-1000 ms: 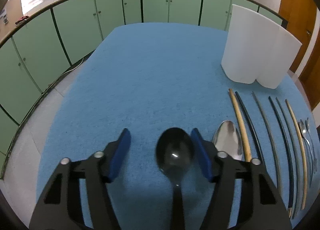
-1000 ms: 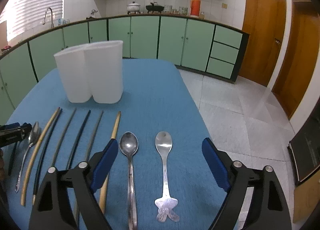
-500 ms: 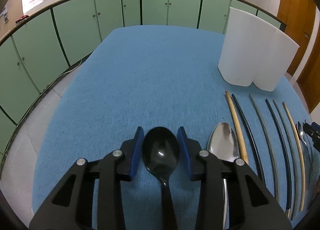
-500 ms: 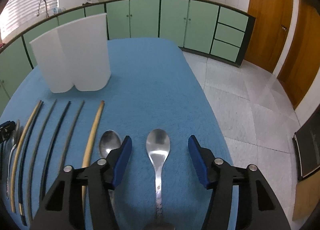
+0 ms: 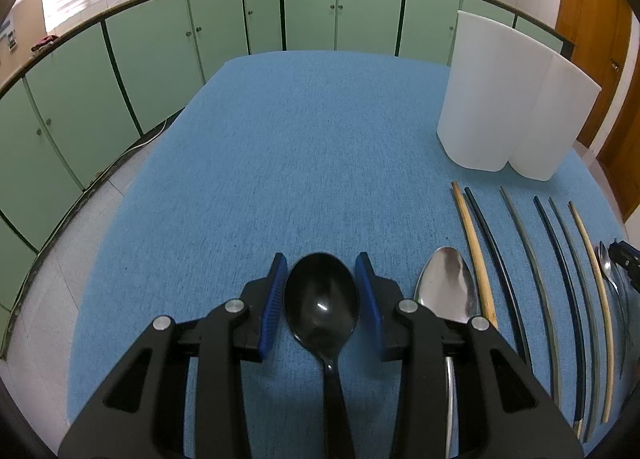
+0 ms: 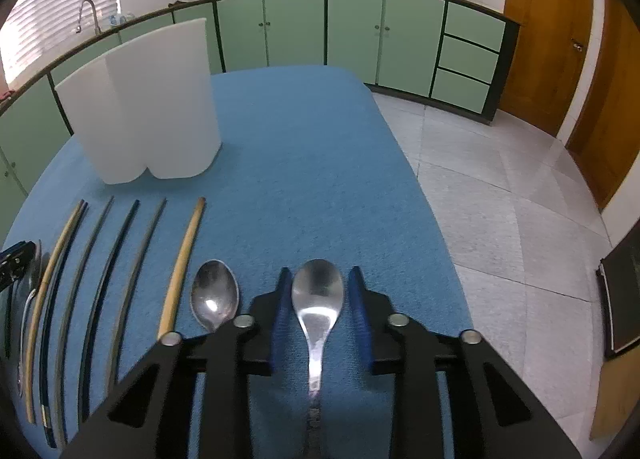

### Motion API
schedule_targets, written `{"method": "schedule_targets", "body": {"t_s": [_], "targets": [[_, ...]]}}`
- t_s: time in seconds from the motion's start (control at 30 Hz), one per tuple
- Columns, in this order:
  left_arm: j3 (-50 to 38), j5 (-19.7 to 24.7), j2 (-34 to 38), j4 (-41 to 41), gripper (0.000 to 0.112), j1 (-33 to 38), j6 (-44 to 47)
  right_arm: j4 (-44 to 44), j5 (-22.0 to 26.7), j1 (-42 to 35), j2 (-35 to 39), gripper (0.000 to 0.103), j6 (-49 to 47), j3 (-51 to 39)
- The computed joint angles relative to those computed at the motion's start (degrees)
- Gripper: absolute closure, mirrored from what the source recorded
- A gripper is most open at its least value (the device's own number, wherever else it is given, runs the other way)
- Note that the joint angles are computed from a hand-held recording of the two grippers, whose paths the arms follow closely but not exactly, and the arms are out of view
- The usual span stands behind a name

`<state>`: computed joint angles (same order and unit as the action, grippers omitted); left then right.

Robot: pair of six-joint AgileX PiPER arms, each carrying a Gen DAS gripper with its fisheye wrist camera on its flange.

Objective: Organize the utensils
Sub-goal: 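Lift both utensils and carry them over the white utensil holder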

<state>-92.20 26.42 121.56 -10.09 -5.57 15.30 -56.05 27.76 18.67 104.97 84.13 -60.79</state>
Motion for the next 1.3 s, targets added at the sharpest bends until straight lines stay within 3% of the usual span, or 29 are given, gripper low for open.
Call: {"method": "schedule_targets", "body": {"t_s": [0.2, 0.37, 0.57, 0.77, 0.87, 1.13, 1.3], "targets": [[0.8, 0.4, -0.9, -4.5, 0.078, 0.9, 4.4, -4.1, -2.5, 0.5, -3.0, 0.077, 5.7, 3.3], [6.1, -3.0, -5.2, -13.0, 0.078, 1.6, 13.5, -13.0, -1.7, 3.4, -8.5, 0.077, 15.1, 7.2], [13.5, -7.1, -11.5, -37.1, 0.078, 3.4, 37.1, -20.2, 0.6, 6.5, -13.5, 0.077, 21.6, 9.2], [19.6, -7.7, -15.8, -62.1, 0.078, 4.1, 61.1, -22.4, 3.8, 9.4, -16.9, 0.077, 23.4, 9.4], [21.2, -7.5, -17.3, -70.7, 0.078, 4.1, 69.5, -23.3, 4.4, 10.0, -17.9, 0.077, 23.4, 9.3], [20.7, -6.8, -18.8, -79.9, 0.078, 3.2, 77.5, -23.6, 3.6, 9.6, -19.2, 0.077, 20.3, 6.7], [15.9, -7.0, -18.1, -81.2, 0.078, 1.5, 77.6, -23.1, 2.5, 9.2, -18.8, 0.077, 15.7, 2.0]]}}
